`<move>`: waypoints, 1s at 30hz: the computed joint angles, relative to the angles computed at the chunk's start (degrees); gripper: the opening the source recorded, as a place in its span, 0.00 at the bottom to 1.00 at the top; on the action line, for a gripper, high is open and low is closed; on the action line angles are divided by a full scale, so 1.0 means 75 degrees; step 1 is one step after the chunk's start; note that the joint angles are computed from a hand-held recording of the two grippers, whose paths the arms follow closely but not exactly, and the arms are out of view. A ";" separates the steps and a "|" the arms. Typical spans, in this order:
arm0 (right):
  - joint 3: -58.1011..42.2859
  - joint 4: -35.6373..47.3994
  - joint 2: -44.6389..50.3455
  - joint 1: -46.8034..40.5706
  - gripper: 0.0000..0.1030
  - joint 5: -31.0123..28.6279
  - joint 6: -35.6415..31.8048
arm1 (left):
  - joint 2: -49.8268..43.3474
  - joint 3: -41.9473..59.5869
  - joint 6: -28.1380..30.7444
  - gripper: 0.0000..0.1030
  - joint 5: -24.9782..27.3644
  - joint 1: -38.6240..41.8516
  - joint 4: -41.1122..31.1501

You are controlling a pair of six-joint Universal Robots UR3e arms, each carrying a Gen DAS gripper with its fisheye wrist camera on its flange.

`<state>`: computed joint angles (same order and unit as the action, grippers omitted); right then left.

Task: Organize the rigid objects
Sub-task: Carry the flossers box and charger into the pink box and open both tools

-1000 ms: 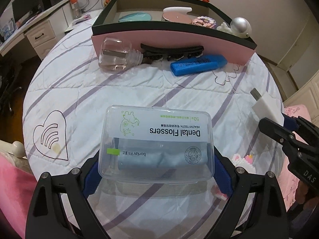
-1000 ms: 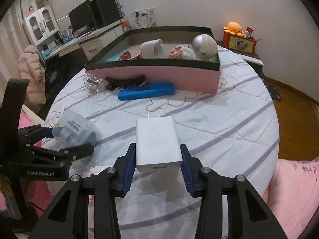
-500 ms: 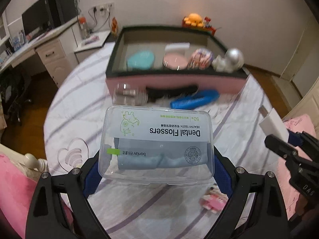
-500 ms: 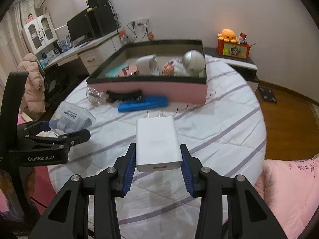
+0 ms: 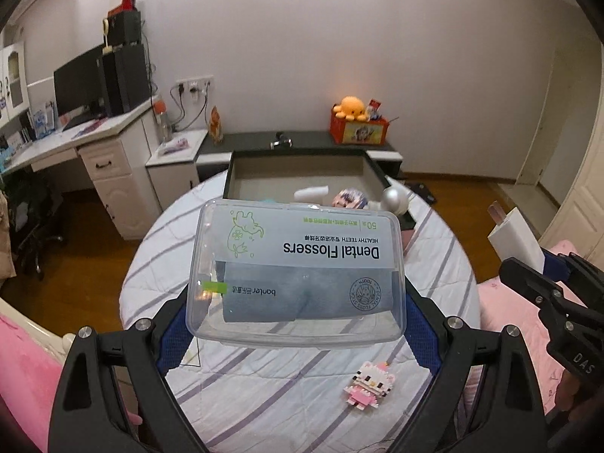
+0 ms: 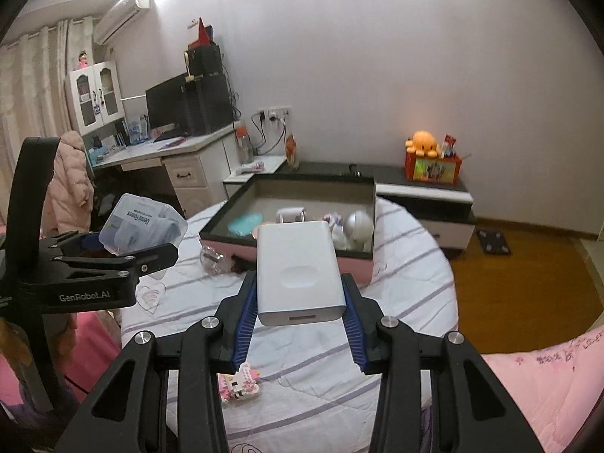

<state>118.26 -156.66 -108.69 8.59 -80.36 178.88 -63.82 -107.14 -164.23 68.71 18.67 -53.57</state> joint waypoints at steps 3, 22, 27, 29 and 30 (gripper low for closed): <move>0.0016 -0.0032 -0.0127 0.0050 0.42 -0.0041 -0.0007 | 0.0277 -0.0030 0.0186 0.91 -0.0263 0.0203 -0.0196; -0.1779 -0.0011 0.2062 -0.0312 0.42 0.0297 -0.0107 | -0.2973 0.2210 -0.0411 0.91 0.0680 -0.0813 0.0573; -0.3822 0.0767 0.3859 -0.0467 0.42 0.0431 -0.0163 | -0.5048 0.4734 -0.0508 0.91 0.0813 -0.1202 -0.0537; -0.4745 0.1358 0.4495 -0.0505 0.42 0.0488 -0.0168 | -0.6192 0.6330 -0.0600 0.91 0.0984 -0.1384 -0.1255; -0.5419 0.1810 0.4920 -0.0529 0.42 0.0550 -0.0198 | -0.6698 0.7130 -0.0571 0.91 0.1122 -0.1460 -0.1694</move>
